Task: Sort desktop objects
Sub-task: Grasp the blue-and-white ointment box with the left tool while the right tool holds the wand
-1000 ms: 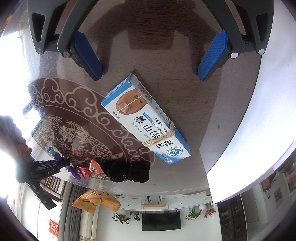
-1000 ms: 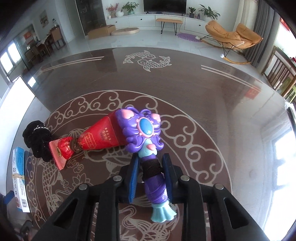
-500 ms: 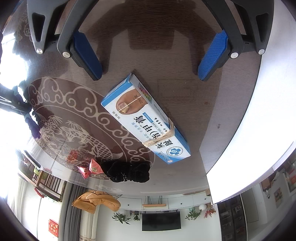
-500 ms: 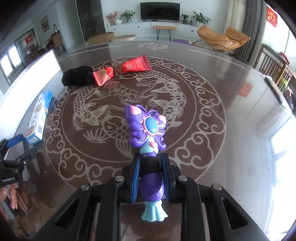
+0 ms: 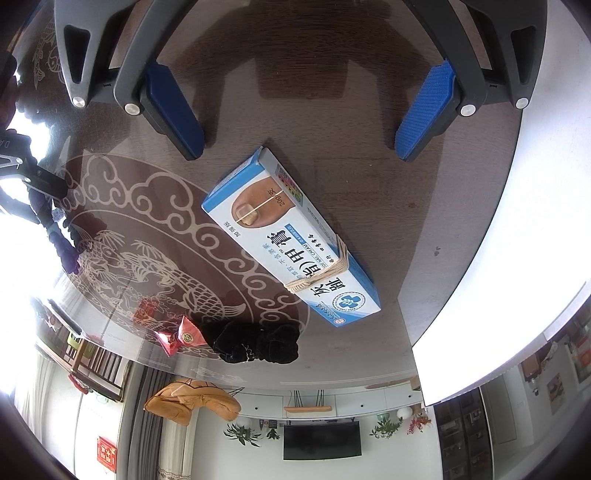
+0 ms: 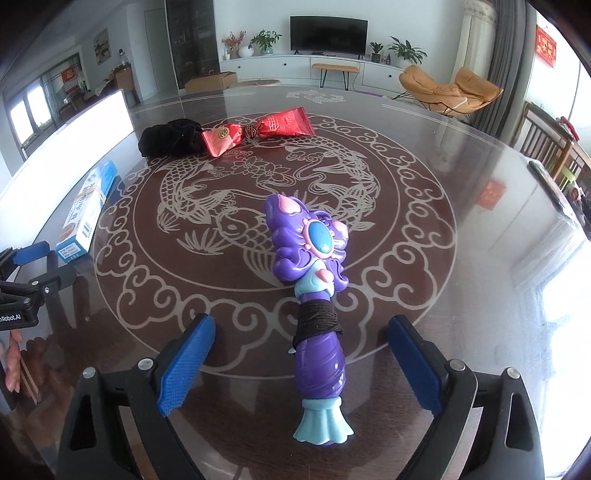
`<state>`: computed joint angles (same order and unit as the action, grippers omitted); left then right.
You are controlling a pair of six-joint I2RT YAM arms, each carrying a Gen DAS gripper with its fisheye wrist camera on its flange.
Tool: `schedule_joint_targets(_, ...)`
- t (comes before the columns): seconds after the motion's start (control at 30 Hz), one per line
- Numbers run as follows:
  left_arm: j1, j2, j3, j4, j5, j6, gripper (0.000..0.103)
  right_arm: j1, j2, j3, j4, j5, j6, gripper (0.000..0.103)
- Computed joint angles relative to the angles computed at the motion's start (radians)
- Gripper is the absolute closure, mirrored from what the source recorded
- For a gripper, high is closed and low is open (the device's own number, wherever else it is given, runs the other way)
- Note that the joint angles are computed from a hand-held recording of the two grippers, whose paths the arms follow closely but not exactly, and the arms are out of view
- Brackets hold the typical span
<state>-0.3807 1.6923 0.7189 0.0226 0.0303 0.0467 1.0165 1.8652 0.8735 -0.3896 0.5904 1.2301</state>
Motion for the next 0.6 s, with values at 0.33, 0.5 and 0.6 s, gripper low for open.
schedule_joint_targets(0.33,0.001,0.001,-0.001,0.003,0.001,0.000,0.000,-0.005,0.007,-0.001,0.005,0.005,0.006,0.000)
schedule_joint_targets(0.5,0.001,0.001,-0.001,0.002,0.001,0.000,0.000,-0.006,0.008,-0.002,0.007,0.004,0.006,0.000)
schedule_joint_targets(0.6,0.001,0.001,-0.001,0.002,0.001,0.000,0.000,-0.005,0.008,-0.002,0.007,0.005,0.006,0.000)
